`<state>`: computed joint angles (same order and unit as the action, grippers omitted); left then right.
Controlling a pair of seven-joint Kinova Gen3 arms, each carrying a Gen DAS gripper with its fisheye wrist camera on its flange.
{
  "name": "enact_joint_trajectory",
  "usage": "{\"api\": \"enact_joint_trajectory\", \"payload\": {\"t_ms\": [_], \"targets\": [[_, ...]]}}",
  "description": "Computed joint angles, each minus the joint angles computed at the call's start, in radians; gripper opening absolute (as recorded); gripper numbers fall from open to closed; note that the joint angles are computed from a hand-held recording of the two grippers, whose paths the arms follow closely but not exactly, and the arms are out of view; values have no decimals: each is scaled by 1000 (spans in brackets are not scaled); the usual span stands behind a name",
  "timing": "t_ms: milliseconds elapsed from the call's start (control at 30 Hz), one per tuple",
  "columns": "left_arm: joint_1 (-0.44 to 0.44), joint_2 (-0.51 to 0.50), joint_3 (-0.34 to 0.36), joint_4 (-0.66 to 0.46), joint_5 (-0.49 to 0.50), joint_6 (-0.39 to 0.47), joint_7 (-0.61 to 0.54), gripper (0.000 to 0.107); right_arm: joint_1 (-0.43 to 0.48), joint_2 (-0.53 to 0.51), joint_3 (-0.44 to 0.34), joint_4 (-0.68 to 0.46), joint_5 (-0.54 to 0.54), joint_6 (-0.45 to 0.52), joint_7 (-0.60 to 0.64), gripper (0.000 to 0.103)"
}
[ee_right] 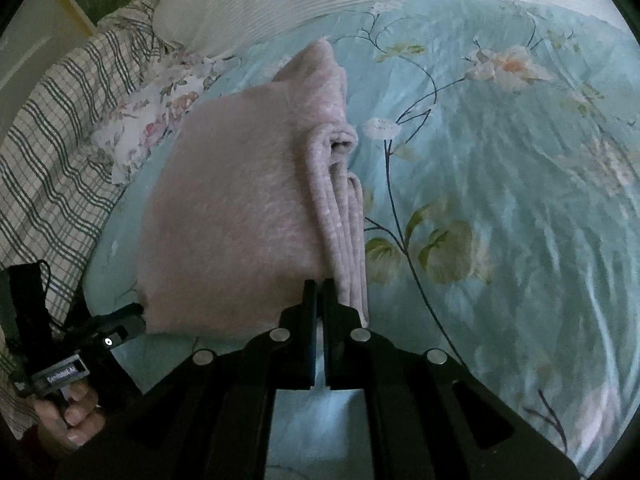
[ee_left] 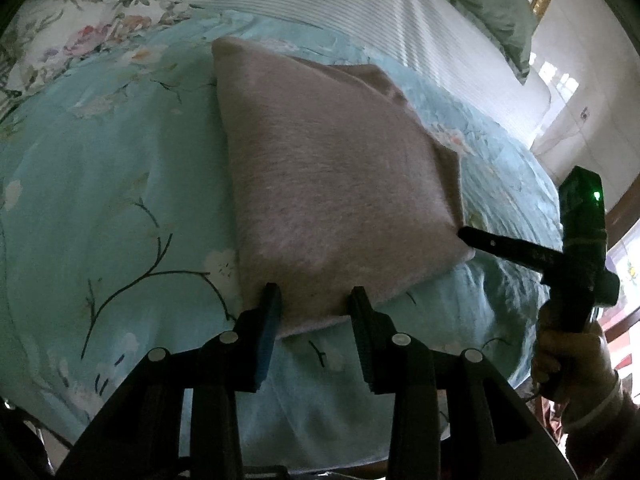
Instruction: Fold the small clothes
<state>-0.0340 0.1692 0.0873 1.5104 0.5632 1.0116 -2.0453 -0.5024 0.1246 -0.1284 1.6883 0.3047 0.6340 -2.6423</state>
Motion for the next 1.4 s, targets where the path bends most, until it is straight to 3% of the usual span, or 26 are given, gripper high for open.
{"api": "enact_joint_trajectory", "payload": {"t_ms": [100,133,233,367,467,567,733,1033,1200,1267,1400], "targets": [[5,-19,-10,5,-17,-3,52,48,-22,-13,-9,-14,24,49,-23,9],[8,-29,-13,9,-32,-9,69,57,-26,-21,-14,-13,29,56,-28,16],[2,-55,-24,22,-37,-4,92,64,-49,-42,-32,-9,74,88,-68,40],[16,-92,-31,35,-92,-9,131,75,-80,-55,-64,-16,130,152,-111,41],[45,-121,-29,48,-183,-26,183,81,-103,-52,-82,-30,162,207,-126,49],[76,-146,-22,70,-283,-44,232,81,-128,-52,-97,-37,186,253,-142,58],[97,-172,-23,110,-339,-51,221,81,-150,-59,-110,-36,192,299,-151,74],[112,-218,-22,123,-405,-58,223,81,-190,-45,-132,-97,192,400,-104,86],[120,-251,-32,84,-389,-31,156,83,-212,-42,-136,-171,200,466,2,98],[117,-254,-49,55,-345,-2,102,91,-223,-48,-137,-188,222,475,15,101],[113,-270,-46,57,-336,-44,76,98,-216,-57,-132,-190,233,449,18,102]]}}
